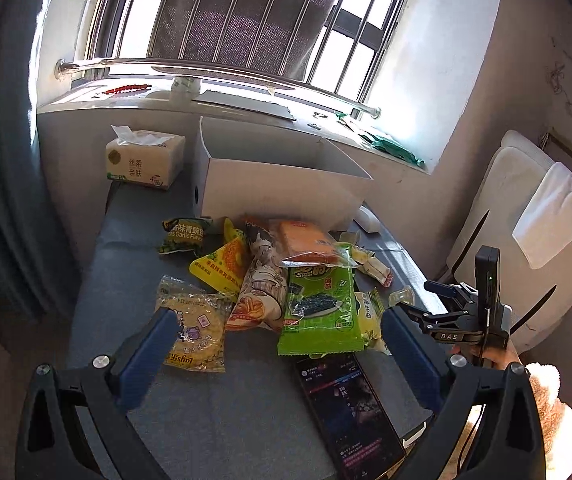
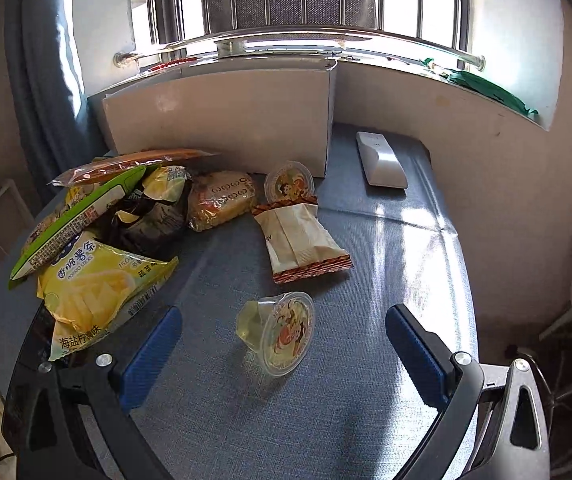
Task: Organize snacks
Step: 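Grasp the clear jelly cup with the right gripper, then place jelly cup in box with right gripper while left carries orange bread in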
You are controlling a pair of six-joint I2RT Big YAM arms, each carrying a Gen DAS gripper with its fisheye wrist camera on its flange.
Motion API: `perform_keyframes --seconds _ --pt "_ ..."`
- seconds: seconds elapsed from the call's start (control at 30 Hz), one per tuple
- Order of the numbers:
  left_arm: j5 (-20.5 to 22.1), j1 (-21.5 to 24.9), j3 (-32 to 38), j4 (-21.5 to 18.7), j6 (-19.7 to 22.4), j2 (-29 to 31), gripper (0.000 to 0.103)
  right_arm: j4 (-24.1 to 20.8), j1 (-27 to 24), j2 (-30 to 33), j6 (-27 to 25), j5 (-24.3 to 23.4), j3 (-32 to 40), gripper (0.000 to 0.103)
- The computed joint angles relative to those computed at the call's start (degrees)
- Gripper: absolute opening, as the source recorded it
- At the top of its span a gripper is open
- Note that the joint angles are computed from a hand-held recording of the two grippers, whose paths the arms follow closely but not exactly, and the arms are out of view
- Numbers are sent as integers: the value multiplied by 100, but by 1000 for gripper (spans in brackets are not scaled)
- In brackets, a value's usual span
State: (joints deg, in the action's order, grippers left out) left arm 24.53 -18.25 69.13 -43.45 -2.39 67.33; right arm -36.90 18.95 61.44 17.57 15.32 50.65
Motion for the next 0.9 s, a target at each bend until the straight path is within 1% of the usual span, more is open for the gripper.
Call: perform_keyframes --seconds 0.1,0.17,0.2,0.27,0.3,0.33,0.37,0.43,0.57,0.7,0.77,0.8,0.83,0.9 --pt "-3 -15 -19 -2 12 0 103 73 -50 42 -30 -226 -43 103" --pt "-13 -33 -7 -25 21 20 103 32 -57 123 14 -252 -13 103" --pt "-52 -51 6 -46 29 34 103 24 -61 151 -4 -276 0 101" --pt "-72 -83 21 -59 49 49 103 -33 -100 214 13 -390 40 85" --pt "-58 -97 31 -72 60 57 103 -86 -115 248 9 -425 59 60" --pt "-63 -111 37 -77 73 63 103 -204 -122 320 5 -367 106 50" --pt "-76 -126 51 -93 80 77 103 -200 -98 302 -33 -305 93 49" --pt "-79 -150 82 -95 73 109 103 -143 -116 213 -48 -496 32 49" --pt "-95 -237 220 -155 97 249 103 -63 -113 0 0 -540 -84 49" --pt "-136 -441 687 -367 312 666 103 -102 -49 -336 251 -462 -135 49" --pt "-326 -616 1213 -741 422 1111 103 -111 -25 -567 369 -432 -157 49" --pt "-318 -679 1477 -867 459 1349 103 -129 -10 -684 455 -411 -165 49" --pt "-382 -756 1806 -1118 498 1629 103 -128 17 -806 539 -386 -181 49" --pt "-616 -919 2445 -1525 459 2172 103 -181 103 -1000 667 -278 -180 49"
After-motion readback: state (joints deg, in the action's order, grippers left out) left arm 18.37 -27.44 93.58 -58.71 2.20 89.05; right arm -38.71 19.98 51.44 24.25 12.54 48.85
